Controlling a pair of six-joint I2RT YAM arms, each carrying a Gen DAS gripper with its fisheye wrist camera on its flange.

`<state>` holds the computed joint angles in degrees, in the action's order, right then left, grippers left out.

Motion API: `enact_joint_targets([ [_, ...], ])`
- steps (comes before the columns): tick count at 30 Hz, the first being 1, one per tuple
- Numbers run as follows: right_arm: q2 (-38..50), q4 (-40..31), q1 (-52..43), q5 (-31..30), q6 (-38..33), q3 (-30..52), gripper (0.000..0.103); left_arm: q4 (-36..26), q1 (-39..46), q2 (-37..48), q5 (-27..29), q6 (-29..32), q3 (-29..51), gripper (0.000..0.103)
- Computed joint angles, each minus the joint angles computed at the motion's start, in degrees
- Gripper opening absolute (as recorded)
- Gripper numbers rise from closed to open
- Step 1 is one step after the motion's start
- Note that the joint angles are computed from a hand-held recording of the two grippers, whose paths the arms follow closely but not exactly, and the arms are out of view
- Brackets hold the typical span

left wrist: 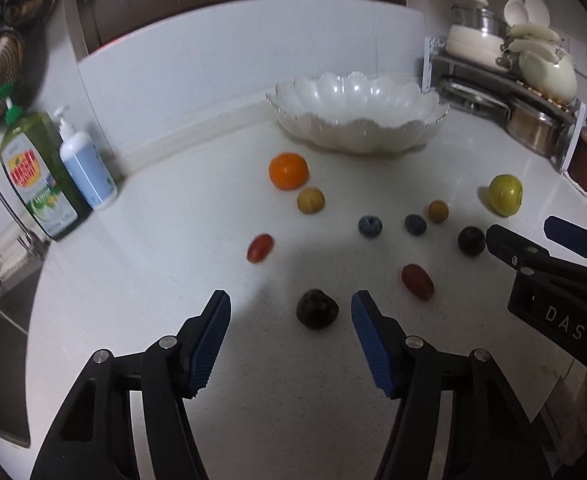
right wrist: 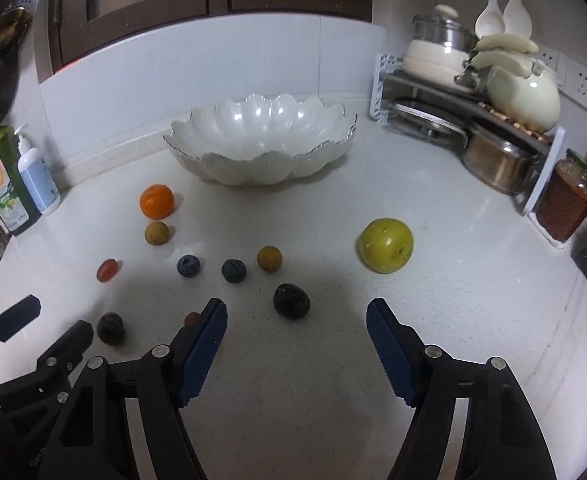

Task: Organize fruits
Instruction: 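Move the right tool toward the dark purple plum and center it between fingers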

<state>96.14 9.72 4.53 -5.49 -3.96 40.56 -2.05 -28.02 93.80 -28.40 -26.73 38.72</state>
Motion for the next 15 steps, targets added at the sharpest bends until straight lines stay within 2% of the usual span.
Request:
enact_joint_targets([
  [7, 6.4, -2.0, -0.5, -1.6, -0.2, 4.9, 0.07, -0.9, 1.3, 5.5, 2.1, -0.7, 3.4, 0.051],
  [12, 9.7, -3.5, -0.7, -2.3, -0.4, 7.6, 0.065, -1.5, 2.0, 8.2, 3.0, -0.9, 5.1, 0.05],
  [15, 11.6, -4.3, -0.9, -2.9, -0.3, 9.2, 0.065, -1.9, 2.1, 9.5, 3.6, -1.1, 5.9, 0.045],
])
